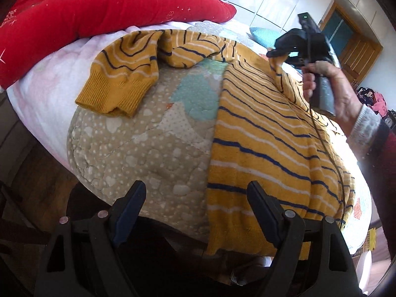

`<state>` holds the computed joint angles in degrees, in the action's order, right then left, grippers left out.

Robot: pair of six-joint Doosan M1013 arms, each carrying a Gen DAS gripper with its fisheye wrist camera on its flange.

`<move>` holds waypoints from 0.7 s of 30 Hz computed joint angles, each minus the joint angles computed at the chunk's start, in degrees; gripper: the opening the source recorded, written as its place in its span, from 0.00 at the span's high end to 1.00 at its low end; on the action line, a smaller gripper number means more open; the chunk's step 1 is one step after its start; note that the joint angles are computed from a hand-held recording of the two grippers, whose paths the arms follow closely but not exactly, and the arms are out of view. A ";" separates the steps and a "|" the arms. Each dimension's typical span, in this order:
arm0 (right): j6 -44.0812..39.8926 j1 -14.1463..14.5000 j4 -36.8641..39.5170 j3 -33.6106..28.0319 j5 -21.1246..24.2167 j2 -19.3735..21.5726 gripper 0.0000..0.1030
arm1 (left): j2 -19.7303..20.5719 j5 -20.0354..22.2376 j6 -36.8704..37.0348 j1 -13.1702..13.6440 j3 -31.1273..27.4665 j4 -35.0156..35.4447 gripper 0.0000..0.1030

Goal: Fold small clothes

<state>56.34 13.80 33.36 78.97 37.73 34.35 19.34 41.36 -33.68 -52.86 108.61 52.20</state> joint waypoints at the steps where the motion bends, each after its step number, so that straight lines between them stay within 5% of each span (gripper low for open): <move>1: 0.74 0.50 -1.38 -0.11 -0.19 0.41 0.89 | 0.06 -0.20 0.25 0.09 0.03 -0.41 0.20; 6: 1.12 1.37 -3.29 -1.32 3.80 2.26 0.84 | -0.04 -1.01 0.54 0.39 0.27 -1.52 0.20; 8: -0.85 1.53 -1.81 -0.88 4.39 2.09 0.67 | -0.12 -0.52 0.62 0.32 0.23 -1.48 0.20; 10: -4.84 0.69 4.38 -1.61 10.11 2.55 0.50 | -0.23 -0.51 0.61 0.45 0.21 -1.40 0.20; 14: -10.88 -2.03 15.65 -2.00 23.11 2.76 0.48 | -0.46 -1.27 0.52 0.99 0.25 -1.58 0.20; 18: -17.97 -3.71 13.77 3.75 13.67 -2.22 0.48 | -0.31 -0.48 3.07 1.47 -0.67 -2.20 0.20; 21: -15.91 -5.86 9.70 5.30 6.57 -3.41 0.48 | -0.41 -1.08 4.50 2.65 -2.09 0.85 0.20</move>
